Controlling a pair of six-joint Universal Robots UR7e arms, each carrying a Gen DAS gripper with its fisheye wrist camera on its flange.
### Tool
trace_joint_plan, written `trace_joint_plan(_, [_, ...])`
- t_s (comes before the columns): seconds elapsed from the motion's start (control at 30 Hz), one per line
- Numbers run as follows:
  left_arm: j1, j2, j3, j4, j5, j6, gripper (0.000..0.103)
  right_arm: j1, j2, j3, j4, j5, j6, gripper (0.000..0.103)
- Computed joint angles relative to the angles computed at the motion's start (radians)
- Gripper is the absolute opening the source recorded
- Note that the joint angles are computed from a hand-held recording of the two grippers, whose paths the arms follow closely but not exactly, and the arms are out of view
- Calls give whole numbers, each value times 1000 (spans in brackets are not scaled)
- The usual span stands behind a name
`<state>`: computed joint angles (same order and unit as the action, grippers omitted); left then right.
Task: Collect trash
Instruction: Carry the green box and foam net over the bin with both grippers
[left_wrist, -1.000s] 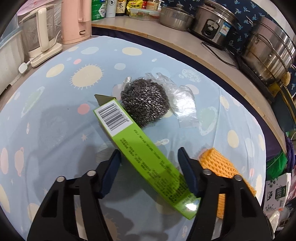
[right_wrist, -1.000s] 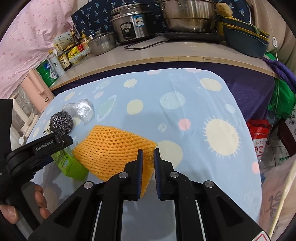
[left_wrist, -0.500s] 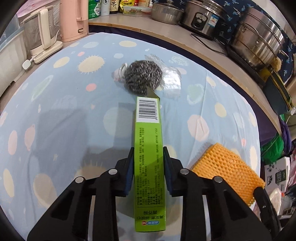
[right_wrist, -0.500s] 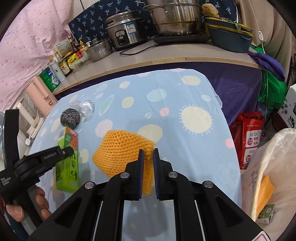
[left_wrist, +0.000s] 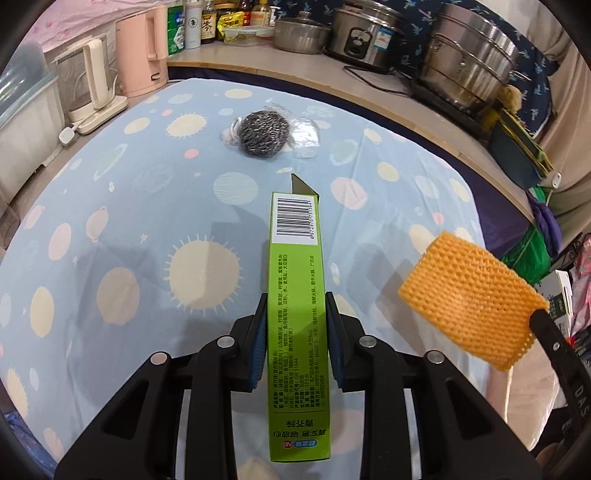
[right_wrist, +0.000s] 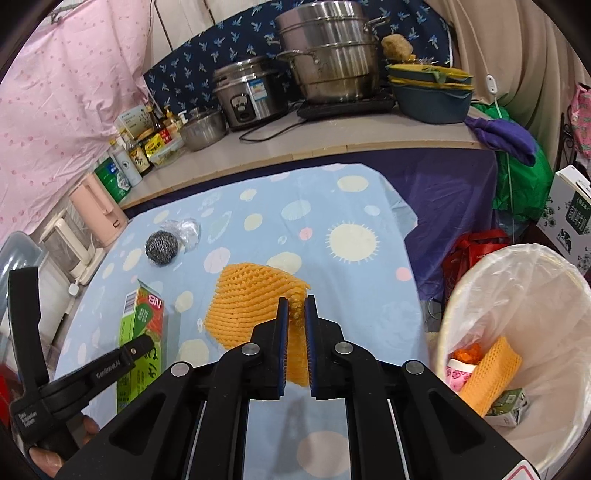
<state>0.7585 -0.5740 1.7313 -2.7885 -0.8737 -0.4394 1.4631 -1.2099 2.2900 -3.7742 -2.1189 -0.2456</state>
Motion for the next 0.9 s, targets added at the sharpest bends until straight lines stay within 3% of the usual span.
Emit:
trace_joint_plan(0.5, [-136, -27, 87, -54, -76, 23, 27, -43, -203, 150, -111, 0, -12, 9])
trace_joint_plan(0.9, [-227, 31, 61, -59, -169, 63, 27, -177, -390, 253, -120, 45, 2, 9])
